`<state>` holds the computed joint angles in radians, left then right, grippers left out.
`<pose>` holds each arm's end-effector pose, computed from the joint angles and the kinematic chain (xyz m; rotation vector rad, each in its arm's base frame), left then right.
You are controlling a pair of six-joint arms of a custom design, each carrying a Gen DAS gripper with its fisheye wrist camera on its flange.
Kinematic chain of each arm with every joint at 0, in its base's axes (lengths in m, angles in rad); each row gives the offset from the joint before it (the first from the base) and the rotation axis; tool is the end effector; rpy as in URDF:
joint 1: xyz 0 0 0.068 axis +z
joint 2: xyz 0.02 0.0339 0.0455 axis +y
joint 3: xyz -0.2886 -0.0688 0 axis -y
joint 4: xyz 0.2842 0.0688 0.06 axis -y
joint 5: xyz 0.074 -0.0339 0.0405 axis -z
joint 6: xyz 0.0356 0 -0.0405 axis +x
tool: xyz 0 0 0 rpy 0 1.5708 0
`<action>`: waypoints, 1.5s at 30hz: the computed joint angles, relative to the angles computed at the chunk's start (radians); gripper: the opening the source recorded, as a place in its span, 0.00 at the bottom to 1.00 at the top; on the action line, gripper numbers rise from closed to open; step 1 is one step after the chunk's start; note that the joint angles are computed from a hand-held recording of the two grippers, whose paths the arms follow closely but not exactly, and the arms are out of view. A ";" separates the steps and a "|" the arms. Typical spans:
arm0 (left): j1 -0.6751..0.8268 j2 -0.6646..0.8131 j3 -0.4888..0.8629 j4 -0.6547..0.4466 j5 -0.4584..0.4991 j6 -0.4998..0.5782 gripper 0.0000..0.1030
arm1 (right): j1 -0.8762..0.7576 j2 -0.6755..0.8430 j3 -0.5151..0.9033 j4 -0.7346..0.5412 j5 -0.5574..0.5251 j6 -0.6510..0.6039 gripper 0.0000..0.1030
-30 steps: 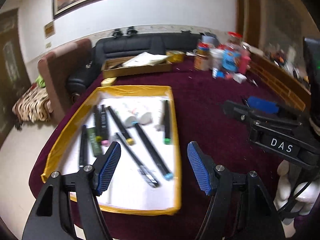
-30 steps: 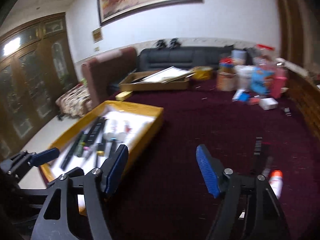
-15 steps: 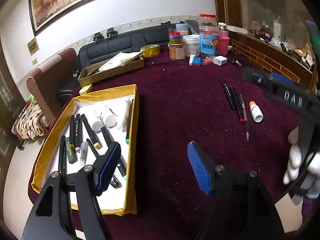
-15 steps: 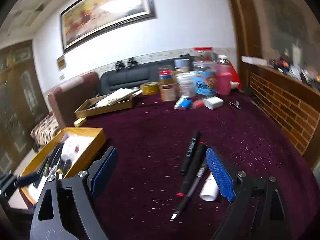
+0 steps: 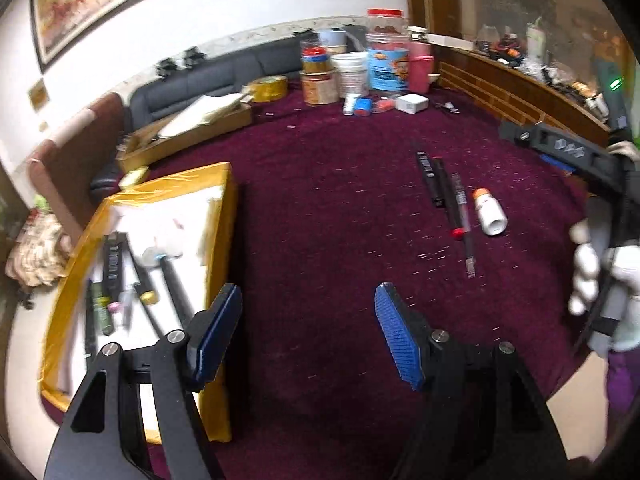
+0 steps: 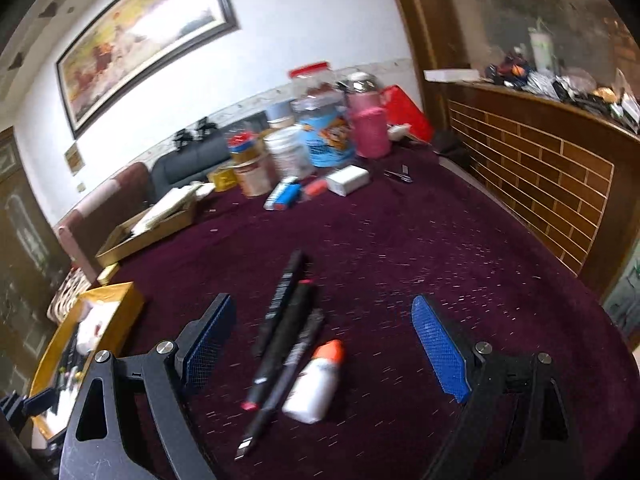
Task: Organize rigid objects
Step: 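Move both open tools back toward the remaining markers on the carpet, then grasp a black marker with left while right reaches toward a red-capped marker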
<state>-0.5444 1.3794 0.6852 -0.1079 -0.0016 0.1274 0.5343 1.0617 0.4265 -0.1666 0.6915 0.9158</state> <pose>0.2550 -0.1543 0.1823 0.7844 2.2490 -0.1975 0.1959 0.0896 0.1723 0.7103 2.0371 -0.0027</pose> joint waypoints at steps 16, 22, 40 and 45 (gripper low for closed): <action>-0.133 0.528 0.499 -0.038 0.158 -0.118 0.66 | -0.396 -0.043 -0.244 0.360 -0.400 -0.047 0.84; -0.169 0.730 0.737 -0.120 0.118 -0.120 0.66 | -0.443 -0.003 -0.256 0.425 -0.498 -0.051 0.84; -0.219 0.880 0.931 -0.182 0.046 -0.024 0.40 | -0.495 0.050 -0.274 0.509 -0.602 -0.044 0.84; -0.233 0.866 0.912 -0.178 0.082 0.007 0.11 | -0.503 0.071 -0.266 0.512 -0.608 -0.042 0.84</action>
